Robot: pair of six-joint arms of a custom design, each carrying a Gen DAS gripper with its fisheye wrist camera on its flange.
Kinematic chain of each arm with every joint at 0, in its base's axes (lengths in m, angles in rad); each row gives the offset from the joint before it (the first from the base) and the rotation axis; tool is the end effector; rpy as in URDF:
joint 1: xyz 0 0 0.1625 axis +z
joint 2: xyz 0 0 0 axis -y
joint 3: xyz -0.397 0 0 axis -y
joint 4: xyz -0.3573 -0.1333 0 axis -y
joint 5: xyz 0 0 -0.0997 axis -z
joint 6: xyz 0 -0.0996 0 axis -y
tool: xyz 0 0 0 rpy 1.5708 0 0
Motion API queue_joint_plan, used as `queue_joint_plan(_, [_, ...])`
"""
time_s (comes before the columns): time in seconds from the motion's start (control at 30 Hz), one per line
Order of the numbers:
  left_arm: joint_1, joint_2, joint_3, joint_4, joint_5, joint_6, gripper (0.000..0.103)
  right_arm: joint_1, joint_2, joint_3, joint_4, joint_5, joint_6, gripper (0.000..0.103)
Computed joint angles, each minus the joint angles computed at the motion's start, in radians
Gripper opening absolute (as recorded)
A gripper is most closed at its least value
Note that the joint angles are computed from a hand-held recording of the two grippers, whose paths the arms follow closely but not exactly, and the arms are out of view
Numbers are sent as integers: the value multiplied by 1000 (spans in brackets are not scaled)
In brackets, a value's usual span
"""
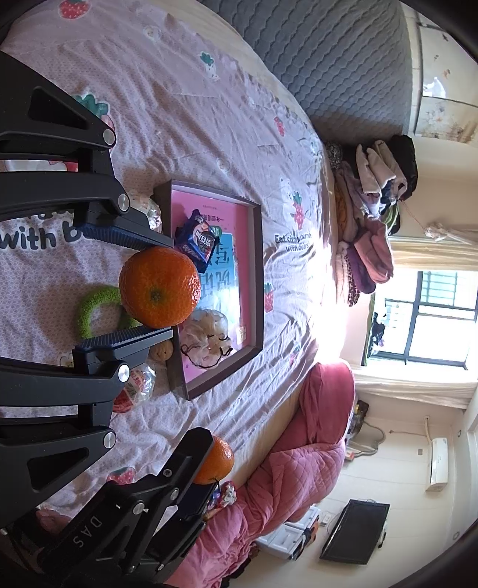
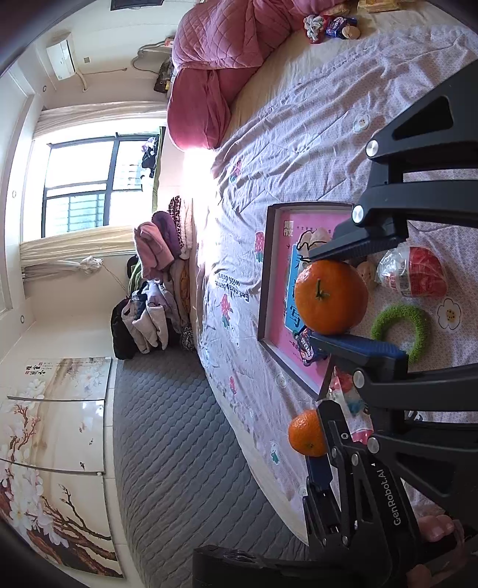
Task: Organize objects
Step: 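Lift and carry tangerine with left tool while right tool carries its tangerine to tray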
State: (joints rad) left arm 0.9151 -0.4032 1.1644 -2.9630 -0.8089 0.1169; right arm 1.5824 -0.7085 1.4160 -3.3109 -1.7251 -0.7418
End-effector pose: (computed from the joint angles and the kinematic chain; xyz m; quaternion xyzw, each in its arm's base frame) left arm -0.2952 -0.7152 0.0724 0.2256 0.8609 -0.3717 0.2640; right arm 0.1262 -0.7072 0.2238 0.2836 -0.8203 0.4358 0.2383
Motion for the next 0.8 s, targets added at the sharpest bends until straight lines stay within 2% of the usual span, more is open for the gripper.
queue_joint_plan(0.8, [38,157,-298,130,-8,35,41,-12,71,-186,74,3,-5,39])
